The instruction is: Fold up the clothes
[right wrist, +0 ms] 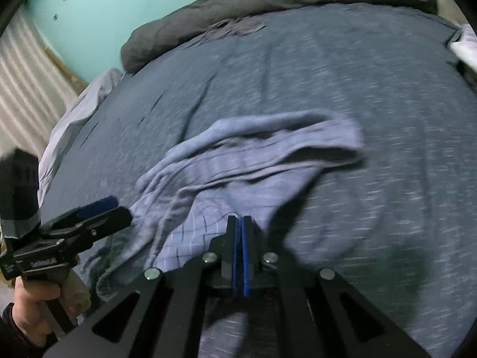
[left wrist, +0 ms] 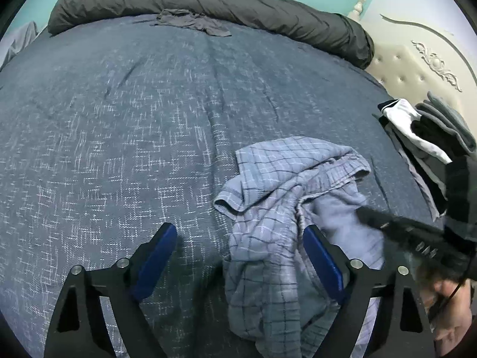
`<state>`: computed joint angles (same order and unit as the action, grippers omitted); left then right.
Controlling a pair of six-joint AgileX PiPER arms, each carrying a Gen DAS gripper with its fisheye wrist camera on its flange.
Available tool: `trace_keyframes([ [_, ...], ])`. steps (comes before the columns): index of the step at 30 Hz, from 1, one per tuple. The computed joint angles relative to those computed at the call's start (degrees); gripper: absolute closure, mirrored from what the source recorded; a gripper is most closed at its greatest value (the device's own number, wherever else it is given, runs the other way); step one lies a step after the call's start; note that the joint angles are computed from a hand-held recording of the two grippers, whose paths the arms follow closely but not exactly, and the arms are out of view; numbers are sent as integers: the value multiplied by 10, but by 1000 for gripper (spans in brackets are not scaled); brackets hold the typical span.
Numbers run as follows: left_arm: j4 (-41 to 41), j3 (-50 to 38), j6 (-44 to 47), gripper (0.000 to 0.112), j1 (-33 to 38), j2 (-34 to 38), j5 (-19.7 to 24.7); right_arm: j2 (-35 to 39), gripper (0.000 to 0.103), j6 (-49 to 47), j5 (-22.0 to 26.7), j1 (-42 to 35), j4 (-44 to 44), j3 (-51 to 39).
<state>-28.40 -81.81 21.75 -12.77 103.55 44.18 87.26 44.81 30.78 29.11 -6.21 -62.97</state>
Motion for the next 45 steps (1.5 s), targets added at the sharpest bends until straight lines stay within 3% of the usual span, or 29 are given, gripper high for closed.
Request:
trace_keyframes([
  [8,22,-9,-16,26,-11,6,-4,-69,101,98,67,-33,-91,45],
  [15,25,-13,-11,27,-23,3,-5,-72,100,154,120,-29,-126,46],
  [18,16,-15,0,32,-24,2,3,-79,94,181,132,-7,-152,25],
  [21,15,-11,16,43,-31,-2,8,-94,86,199,129,10,-173,16],
  [24,5,-10,31,47,-36,3,17,-103,79,216,104,20,-184,15],
  [28,9,-11,41,52,-46,8,18,-69,75,165,70,13,-116,2],
  [32,30,-13,45,79,-59,16,24,-52,75,103,32,-3,-32,15],
  [36,38,-17,53,97,-60,26,38,-35,75,63,27,5,-5,-5],
  [45,-16,5,80,105,1,-15,19,-11,75,9,13,0,40,-21],
])
